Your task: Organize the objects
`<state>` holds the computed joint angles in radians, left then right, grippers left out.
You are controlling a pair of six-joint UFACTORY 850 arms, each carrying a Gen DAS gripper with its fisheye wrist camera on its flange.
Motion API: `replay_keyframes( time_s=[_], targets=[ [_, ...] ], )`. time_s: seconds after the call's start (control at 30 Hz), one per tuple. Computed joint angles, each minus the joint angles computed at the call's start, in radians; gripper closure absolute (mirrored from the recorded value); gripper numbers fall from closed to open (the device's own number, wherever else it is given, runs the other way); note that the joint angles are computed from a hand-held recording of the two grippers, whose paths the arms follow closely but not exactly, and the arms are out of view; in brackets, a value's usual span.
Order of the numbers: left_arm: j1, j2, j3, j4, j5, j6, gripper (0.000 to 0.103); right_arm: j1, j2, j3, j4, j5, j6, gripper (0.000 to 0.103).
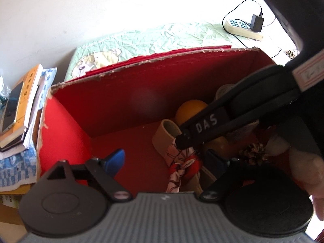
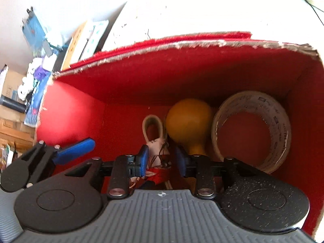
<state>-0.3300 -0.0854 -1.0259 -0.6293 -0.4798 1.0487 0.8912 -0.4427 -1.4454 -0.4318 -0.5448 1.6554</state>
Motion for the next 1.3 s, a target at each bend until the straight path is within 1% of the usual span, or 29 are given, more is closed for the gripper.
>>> replay_keyframes(
  time_s=[0.03, 0.13, 0.23, 0.3, 0.43, 0.47, 0.53, 0.67, 0.87, 1.07, 1.17, 1.2, 1.23, 1.3],
  targets=[
    [-0.004, -0.007, -0.003, 0.010, 0.009, -0.005, 0.015, 0.005, 0.007, 0.009, -0.031, 0.007, 0.025, 0.069],
    [-0.012, 0.001, 0.003, 0.025, 0.013, -0.019, 0.015, 0.016, 0.009, 0.006, -0.083, -0.014, 0.060, 0.069],
    [-0.018, 0.007, 0.005, 0.040, 0.021, -0.036, 0.015, 0.028, 0.021, 0.020, -0.149, -0.017, 0.113, 0.069],
    [-0.018, -0.009, -0.009, 0.053, 0.034, -0.040, 0.015, 0.038, 0.028, 0.030, -0.186, -0.029, 0.147, 0.069],
    [-0.029, 0.000, -0.001, 0.085, 0.059, -0.057, 0.015, 0.050, 0.036, 0.038, -0.215, -0.052, 0.165, 0.071],
    [-0.028, 0.001, 0.000, 0.087, 0.060, -0.059, 0.015, 0.034, 0.021, 0.020, -0.211, -0.053, 0.143, 0.072],
    [-0.028, 0.002, 0.001, 0.095, 0.064, -0.068, 0.015, 0.036, 0.022, 0.016, -0.229, -0.076, 0.151, 0.073],
    [-0.030, 0.006, 0.004, 0.123, 0.074, -0.098, 0.014, 0.041, -0.031, -0.047, -0.280, -0.129, 0.183, 0.074],
    [-0.047, -0.008, -0.011, 0.209, 0.079, -0.197, 0.014, 0.050, -0.090, -0.120, -0.333, -0.201, 0.215, 0.074],
    [-0.054, -0.001, -0.012, 0.268, 0.089, -0.260, 0.014, 0.056, -0.092, -0.127, -0.320, -0.252, 0.223, 0.075],
    [-0.052, 0.011, -0.008, 0.272, 0.087, -0.280, 0.014, 0.076, -0.099, -0.140, -0.333, -0.336, 0.235, 0.076],
    [-0.068, 0.002, -0.015, 0.295, 0.099, -0.318, 0.014, 0.084, -0.096, -0.135, -0.347, -0.353, 0.250, 0.076],
    [-0.080, 0.000, -0.017, 0.320, 0.110, -0.351, 0.014, 0.088, -0.088, -0.125, -0.359, -0.353, 0.270, 0.076],
    [-0.076, 0.032, 0.009, 0.367, 0.119, -0.392, 0.014, 0.090, -0.072, -0.102, -0.365, -0.343, 0.296, 0.076]
  ],
)
